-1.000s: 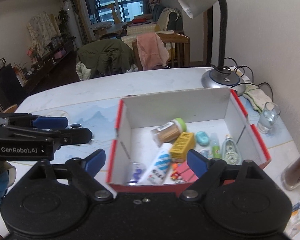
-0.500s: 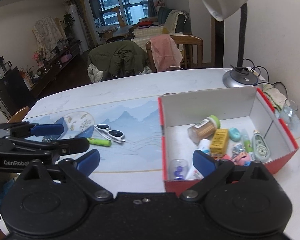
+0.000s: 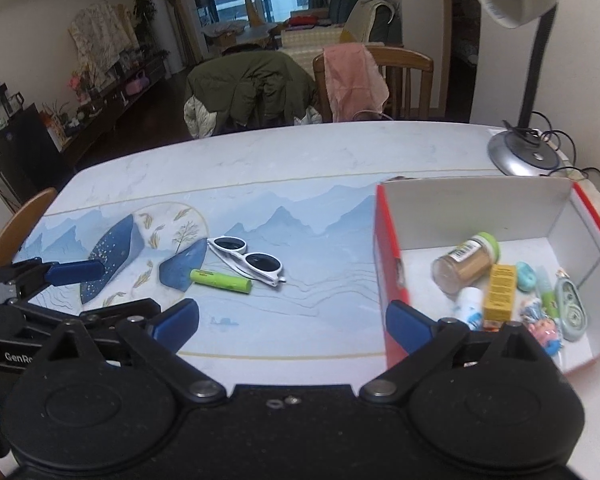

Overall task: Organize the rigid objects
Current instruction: 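Withdraw both grippers from the box back toward the sunglasses and green tube, then grasp the green tube with left gripper while right gripper grasps white sunglasses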

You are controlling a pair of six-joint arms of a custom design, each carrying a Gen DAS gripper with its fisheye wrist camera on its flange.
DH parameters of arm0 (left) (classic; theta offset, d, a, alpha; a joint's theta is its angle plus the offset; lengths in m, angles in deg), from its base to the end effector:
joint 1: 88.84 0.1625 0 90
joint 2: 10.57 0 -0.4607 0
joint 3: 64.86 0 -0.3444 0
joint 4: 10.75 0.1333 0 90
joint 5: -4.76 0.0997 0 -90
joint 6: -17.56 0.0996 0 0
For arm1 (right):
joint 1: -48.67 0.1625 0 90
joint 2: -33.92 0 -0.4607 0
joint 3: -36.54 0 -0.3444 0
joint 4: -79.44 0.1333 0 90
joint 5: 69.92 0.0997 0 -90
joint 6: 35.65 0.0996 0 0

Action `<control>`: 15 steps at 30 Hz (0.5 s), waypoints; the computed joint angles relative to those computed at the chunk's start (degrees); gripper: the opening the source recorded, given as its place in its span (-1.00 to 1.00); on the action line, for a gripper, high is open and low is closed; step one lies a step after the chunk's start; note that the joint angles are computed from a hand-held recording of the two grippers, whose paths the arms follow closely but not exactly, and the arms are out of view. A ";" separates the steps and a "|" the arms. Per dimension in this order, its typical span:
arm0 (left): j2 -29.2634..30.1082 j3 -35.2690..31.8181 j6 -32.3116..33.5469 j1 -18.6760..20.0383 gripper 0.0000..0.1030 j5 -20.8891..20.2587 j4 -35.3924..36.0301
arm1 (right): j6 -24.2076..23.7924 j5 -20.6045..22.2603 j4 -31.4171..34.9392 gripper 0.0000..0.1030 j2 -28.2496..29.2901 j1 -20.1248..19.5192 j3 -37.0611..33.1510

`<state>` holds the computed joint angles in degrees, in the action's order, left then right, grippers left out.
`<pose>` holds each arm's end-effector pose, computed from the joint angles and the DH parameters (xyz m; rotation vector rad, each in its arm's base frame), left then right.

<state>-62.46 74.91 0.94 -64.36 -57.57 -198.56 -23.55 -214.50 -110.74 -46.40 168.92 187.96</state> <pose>-0.2992 -0.3335 0.1111 1.1121 2.5917 -0.6409 0.1983 -0.2365 0.2888 0.0575 -2.2657 0.9619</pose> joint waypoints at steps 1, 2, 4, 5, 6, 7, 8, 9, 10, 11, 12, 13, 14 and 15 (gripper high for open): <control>0.65 -0.06 -0.22 0.57 1.00 0.27 -0.58 | -0.61 0.45 -0.09 0.94 0.65 -0.66 -0.47; 1.28 -0.03 -0.07 1.15 1.00 0.27 -1.37 | -1.36 0.72 -0.39 0.94 1.37 -1.35 -0.89; 2.75 0.07 -0.20 2.21 1.00 0.37 -3.11 | -2.70 1.66 -0.40 0.94 2.39 -3.02 -1.88; 3.49 -0.07 -0.46 2.78 1.00 0.26 -3.53 | -3.49 2.18 -0.54 0.94 2.88 -3.82 -2.33; 4.23 -0.26 -0.81 3.40 1.00 0.04 -3.95 | -4.47 2.67 -0.71 0.94 3.23 -4.65 -2.74; 4.99 -0.47 -1.48 3.92 1.00 0.06 -4.30 | -5.37 3.06 -0.78 0.94 3.71 -5.48 -3.22; 5.78 -0.68 -1.79 4.42 1.00 0.04 -4.85 | -6.23 3.50 -0.80 0.93 4.11 -6.35 -3.65; 6.64 -0.88 -1.89 4.87 1.00 0.01 -5.54 | -6.98 3.97 -0.64 0.93 4.42 -7.18 -4.06; 7.32 -1.18 -1.90 5.19 1.00 -0.14 -5.63 | -7.96 4.49 -0.55 0.92 4.77 -8.05 -4.49; 8.08 -1.54 -1.51 5.51 1.00 -0.29 -5.73 | -8.79 4.97 -0.41 0.92 5.14 -8.83 -4.94; 8.91 -1.89 -1.19 5.68 1.00 -0.05 -5.85 | -9.61 5.48 -0.26 0.92 5.63 -9.63 -5.49; 9.71 -2.21 -1.07 5.81 1.00 0.23 -5.96 | -10.66 6.17 0.01 0.92 5.96 -10.55 -6.04; 10.44 -2.45 -0.94 6.06 1.00 0.27 -6.51 | -11.59 6.80 0.50 0.92 6.29 -11.32 -6.58; 11.17 -2.72 -0.92 6.29 1.00 0.39 -7.10 | -12.64 7.27 0.64 0.92 6.77 -12.02 -7.08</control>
